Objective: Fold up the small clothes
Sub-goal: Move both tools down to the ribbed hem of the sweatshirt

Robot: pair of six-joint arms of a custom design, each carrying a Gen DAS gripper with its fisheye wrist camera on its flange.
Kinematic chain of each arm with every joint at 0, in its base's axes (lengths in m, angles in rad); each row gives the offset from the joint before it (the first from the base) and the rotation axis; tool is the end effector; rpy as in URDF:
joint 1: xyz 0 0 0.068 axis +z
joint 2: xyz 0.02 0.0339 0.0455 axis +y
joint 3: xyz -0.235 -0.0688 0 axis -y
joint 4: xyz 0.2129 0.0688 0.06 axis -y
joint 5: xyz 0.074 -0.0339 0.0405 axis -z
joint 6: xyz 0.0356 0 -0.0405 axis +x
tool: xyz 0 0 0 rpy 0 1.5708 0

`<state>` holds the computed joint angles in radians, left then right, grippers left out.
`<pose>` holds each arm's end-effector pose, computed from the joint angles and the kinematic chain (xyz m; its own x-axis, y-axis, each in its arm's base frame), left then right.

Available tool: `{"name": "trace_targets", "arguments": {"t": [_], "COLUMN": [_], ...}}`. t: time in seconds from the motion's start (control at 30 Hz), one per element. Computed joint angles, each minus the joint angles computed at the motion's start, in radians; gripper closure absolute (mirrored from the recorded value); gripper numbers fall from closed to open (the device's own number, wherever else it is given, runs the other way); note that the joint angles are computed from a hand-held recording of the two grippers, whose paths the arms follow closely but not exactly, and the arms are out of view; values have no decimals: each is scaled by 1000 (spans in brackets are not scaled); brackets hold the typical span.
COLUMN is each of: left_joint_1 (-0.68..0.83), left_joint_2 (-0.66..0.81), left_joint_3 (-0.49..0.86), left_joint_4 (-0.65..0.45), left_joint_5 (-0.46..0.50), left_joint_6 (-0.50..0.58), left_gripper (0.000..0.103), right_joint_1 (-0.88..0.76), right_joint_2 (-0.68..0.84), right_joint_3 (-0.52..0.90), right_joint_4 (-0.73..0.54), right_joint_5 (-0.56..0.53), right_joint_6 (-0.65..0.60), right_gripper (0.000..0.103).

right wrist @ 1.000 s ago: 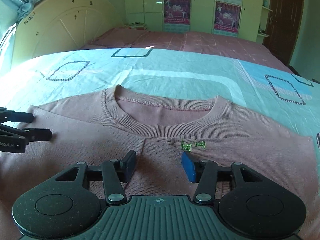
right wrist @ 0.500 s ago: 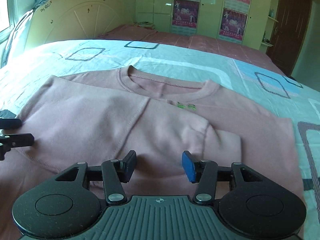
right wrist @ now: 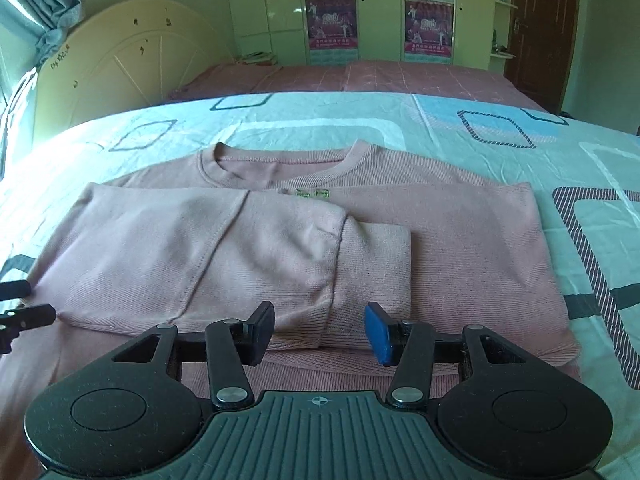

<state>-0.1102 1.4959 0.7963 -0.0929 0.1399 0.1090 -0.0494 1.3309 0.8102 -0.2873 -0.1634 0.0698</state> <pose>0.2784 -0.0358 0.1789 -0.6812 0.1837 -0.7087 0.2820 0.9592 -0.0223 0.2541 -0.0068 0.2090 -0.7247 0.1047 -0.6811 -0.0130 0.9861 0.1655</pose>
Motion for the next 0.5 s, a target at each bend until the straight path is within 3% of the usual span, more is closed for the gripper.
{"name": "trace_targets", "arguments": {"t": [0.17,0.27,0.37,0.43,0.5], "left_joint_1": [-40,-44,-5,78,190], "left_joint_2": [-141,-254,-382,-484,-617], "left_joint_3": [-87,-152,-221,-269,-322], "left_joint_4": [-56,-113,-205,-292,-388], "left_joint_5": [-99,-118,-99,-29,61], "left_joint_6": [-33,-44,-50,-43,-18], "left_gripper": [9,8,10,24,26], "right_joint_1": [-158,-330,-583,-795,-1006], "right_joint_2": [-130,-228,-283,-262,-177], "right_joint_3": [-56,-76,-64,-31,23], "right_joint_4": [-95,-218,-399,-555,-735], "right_joint_5": [-144,-260,-408,-511,-589], "right_joint_6": [-47,-157,-361,-565,-804], "right_gripper": [53,53,53,53,53]}}
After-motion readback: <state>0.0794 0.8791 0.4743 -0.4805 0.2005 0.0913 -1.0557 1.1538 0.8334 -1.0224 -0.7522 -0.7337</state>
